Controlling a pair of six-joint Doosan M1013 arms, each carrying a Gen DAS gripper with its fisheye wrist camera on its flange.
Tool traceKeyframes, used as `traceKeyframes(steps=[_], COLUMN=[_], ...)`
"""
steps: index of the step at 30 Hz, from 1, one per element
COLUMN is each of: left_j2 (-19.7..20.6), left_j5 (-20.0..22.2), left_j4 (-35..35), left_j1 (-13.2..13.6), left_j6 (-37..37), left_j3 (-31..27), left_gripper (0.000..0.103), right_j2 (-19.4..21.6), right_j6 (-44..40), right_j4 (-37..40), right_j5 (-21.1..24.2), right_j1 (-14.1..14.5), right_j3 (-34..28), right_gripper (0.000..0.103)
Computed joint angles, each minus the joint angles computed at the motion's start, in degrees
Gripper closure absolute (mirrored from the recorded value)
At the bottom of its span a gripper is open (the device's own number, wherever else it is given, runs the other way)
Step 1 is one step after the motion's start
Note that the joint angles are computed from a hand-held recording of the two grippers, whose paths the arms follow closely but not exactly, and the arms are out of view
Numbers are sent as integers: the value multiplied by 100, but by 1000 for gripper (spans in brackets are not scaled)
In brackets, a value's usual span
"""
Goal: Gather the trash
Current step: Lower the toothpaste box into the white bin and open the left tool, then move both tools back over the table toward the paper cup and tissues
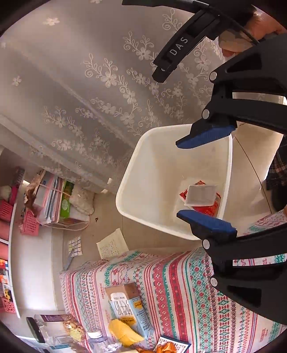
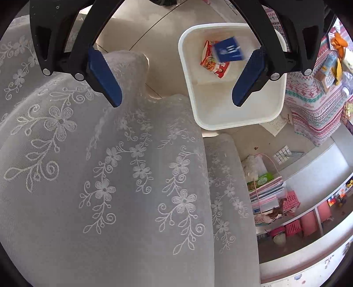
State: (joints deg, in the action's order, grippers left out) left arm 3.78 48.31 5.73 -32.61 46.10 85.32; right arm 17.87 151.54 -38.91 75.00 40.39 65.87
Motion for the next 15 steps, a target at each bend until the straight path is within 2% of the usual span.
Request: traceKeyframes(steps=[9,15], left_j2=[-395,-696], left_j5=[849,1200], left_j4=[1263,1615], left_j1=[43,208], left_j6=[-838,-1336], left_j3=[140,334], left_gripper=[42,39], right_j2=[128,267], right_j6=[-539,-921], right_j4=[215,404], right_j5=[-339,-561], right_j1=[261,513], right_j3=[-245,-447], right_gripper=[7,7])
